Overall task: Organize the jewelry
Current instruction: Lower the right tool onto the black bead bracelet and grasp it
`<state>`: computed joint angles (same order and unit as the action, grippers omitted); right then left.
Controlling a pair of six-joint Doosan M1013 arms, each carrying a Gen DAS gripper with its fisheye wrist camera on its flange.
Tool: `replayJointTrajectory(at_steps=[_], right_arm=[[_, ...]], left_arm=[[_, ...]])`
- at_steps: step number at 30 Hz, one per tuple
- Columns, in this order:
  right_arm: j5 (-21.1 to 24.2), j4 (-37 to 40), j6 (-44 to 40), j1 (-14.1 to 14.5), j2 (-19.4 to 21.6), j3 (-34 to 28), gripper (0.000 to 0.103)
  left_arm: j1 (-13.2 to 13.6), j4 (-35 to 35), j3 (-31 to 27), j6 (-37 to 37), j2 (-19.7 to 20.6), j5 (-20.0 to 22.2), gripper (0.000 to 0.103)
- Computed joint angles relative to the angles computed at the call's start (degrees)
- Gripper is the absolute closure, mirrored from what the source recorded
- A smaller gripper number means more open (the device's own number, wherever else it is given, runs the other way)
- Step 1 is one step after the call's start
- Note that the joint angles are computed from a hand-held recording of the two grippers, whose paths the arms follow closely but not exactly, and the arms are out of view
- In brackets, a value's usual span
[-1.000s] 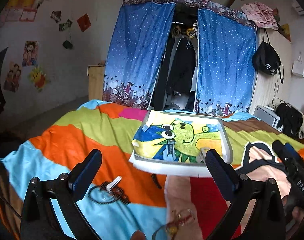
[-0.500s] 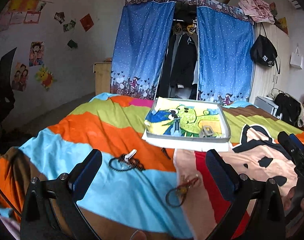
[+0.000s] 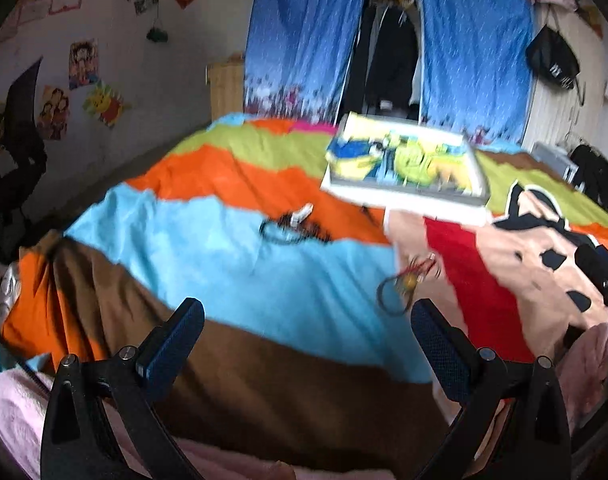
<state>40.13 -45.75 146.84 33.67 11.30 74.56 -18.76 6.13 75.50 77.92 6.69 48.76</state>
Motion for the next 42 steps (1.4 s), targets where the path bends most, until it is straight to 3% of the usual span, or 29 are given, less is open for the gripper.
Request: replayJointTrajectory(at_steps=[7,14,22,27,31,35,37,42], right_arm=[[6.59,17.85,-16.10,-1.38,3.32,-4.83,0.000],[10.90,32.75,-24.80,-4.09,6.03,-8.03,0.000],[12.05,44.67,-29.12,-7.11,8.44,-10.18,0.001],[11.16,50.71,-34.38,-7.97,9.99,-11.35,0.022],[10.74,57.37,-41.46,-8.24,11.81,-13.10,0.035],[11.91,61.35,-46.43,-8.01,14.29,-15.96,0.044],[13.51,62.42,-47.07,-7.96,15.69,-17.52,0.053],[17.64,62.37,-43.39,-8.20,18.14,-20.08,0.059]], left_arm=[[1.22,-3.35,-4.53,2.82,3.69,10.25,0.002],[4.23,-10.30,-9.65,4.24,7.96,18.35,0.002],[5.48,-12.00,-14.23,5.43,11.87,20.12,0.002],[6.35,-12.64,-17.14,8.28,14.37,18.40,0.003],[7.88,-16.69,-19.34,12.20,16.40,15.50,0.015],[9.16,-20.74,-22.42,14.38,19.10,15.81,0.030],[9.83,-22.30,-24.69,14.56,20.99,17.15,0.038],[10.65,-22.89,-29.62,12.15,25.19,21.81,0.055]])
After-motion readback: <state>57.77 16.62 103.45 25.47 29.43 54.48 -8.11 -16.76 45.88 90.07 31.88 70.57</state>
